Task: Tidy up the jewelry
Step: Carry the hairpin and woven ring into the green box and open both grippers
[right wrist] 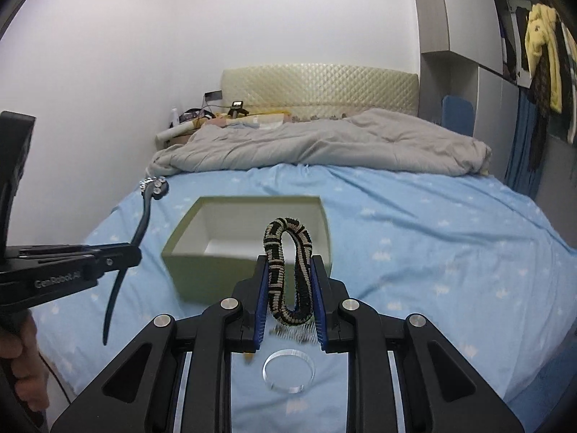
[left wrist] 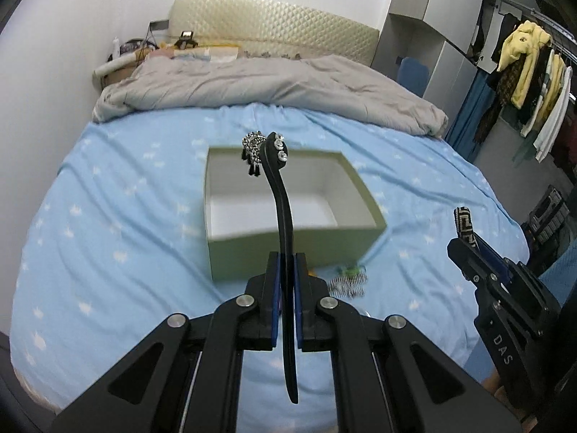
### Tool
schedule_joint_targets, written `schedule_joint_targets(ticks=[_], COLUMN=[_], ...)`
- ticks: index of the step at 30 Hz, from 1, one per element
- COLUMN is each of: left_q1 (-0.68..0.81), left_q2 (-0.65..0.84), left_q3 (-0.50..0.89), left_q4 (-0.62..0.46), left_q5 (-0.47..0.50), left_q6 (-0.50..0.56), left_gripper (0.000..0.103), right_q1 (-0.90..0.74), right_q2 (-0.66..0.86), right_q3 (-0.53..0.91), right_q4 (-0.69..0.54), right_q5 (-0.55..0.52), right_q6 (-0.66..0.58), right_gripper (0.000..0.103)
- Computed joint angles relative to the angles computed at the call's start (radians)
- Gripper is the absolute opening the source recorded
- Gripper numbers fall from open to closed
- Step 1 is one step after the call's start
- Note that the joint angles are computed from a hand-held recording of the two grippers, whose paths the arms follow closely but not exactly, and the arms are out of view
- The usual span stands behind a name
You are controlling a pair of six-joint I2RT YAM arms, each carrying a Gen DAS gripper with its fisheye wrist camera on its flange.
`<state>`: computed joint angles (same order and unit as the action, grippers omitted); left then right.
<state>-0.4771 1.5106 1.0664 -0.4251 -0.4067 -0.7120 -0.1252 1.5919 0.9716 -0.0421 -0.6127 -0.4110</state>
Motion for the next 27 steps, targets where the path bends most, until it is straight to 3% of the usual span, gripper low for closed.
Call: schedule_joint_targets(ticks=[6, 13, 17, 24, 27], left_q1=[0.134, 0.273, 0.320, 0.338, 0.342], left_q2=[0.106, 0.313, 0.434, 0.524, 0.517], left_q3=[0.088, 0.258, 0.369, 0.451, 0.453], left_q4=[0.040, 0.004, -0.036, -0.075, -0.079], left_q5=[0.093, 0.252, 0.323, 0.333, 0.332], left_q6=[0.133, 0.182, 0.192, 0.190, 0.199], left_gripper=[0.006, 0.006, 0.006, 0.005, 0.006], right_q1=[0.093, 0.174, 0.205, 0.237, 0.241], right_q2=[0.191, 0.523, 0.653, 0.780, 0.800], right_q3=[0.232, 0.658, 0.825, 1.006, 1.046], right_q4=[-0.083, -0.358, -0.462, -0.569, -0.603], right_q5=[0.090, 0.160, 0.203, 0.238, 0.236], right_q6=[0.038, 0.011, -0.010, -0.026, -0.039], right_gripper=[0.020, 0.021, 0.021, 0.024, 0.033])
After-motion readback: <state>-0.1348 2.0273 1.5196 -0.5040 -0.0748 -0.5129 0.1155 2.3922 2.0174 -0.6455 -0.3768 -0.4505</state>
